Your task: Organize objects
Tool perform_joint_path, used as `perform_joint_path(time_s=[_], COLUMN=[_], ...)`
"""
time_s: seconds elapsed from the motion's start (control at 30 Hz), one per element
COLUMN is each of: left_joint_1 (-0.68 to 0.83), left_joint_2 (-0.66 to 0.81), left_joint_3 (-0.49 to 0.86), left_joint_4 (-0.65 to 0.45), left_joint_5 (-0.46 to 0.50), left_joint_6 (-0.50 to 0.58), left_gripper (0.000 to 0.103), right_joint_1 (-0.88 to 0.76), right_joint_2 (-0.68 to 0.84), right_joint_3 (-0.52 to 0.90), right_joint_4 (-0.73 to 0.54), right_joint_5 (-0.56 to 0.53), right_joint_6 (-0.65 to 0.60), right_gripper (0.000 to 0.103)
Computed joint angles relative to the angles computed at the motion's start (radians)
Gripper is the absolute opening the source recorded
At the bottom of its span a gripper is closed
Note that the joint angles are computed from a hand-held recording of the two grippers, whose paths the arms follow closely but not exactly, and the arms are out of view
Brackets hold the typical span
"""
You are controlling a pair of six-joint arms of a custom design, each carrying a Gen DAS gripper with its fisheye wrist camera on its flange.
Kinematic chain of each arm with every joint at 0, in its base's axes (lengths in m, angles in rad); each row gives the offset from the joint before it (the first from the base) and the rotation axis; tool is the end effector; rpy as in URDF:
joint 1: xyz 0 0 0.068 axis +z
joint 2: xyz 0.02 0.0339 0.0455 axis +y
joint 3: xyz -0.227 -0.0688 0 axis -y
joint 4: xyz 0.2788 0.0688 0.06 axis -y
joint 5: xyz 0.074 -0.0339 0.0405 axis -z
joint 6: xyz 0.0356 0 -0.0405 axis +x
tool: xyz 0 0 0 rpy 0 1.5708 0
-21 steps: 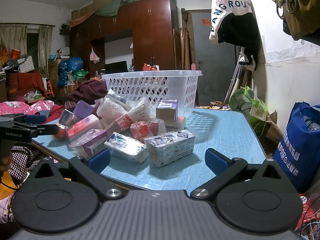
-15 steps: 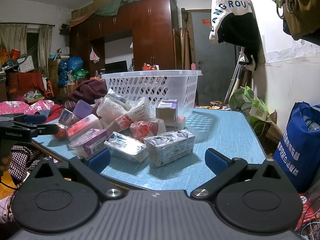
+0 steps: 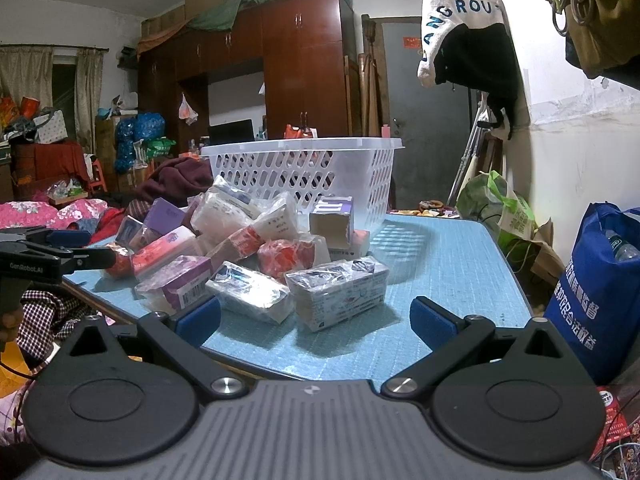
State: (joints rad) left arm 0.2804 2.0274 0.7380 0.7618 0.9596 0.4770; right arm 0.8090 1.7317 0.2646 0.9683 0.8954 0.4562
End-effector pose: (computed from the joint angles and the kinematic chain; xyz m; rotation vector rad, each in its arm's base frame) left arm 0.3317 0.0652 0.0185 0.7178 1.7519 -0.4916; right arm 0.1785 0.1468 0.0204 0.1899 1.8654 -0.0651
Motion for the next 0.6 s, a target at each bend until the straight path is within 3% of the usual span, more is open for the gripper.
perform_joint_path(time_s=[0.6], left_joint_1=[-0.003], left_joint_2=[-0.016], left_joint_3=[-0.010], left_joint_4=[-0.015], left_joint_5=[-0.006], left_joint_6=[0.013], left_gripper=[0.103], right_joint_1=[-0.015], right_joint_2=[0.009], right_joint_3=[-0.006], right_joint_4=[0.008], right_joint_5=[-0.012], right_joint_6=[0.006], right_gripper=[0.103])
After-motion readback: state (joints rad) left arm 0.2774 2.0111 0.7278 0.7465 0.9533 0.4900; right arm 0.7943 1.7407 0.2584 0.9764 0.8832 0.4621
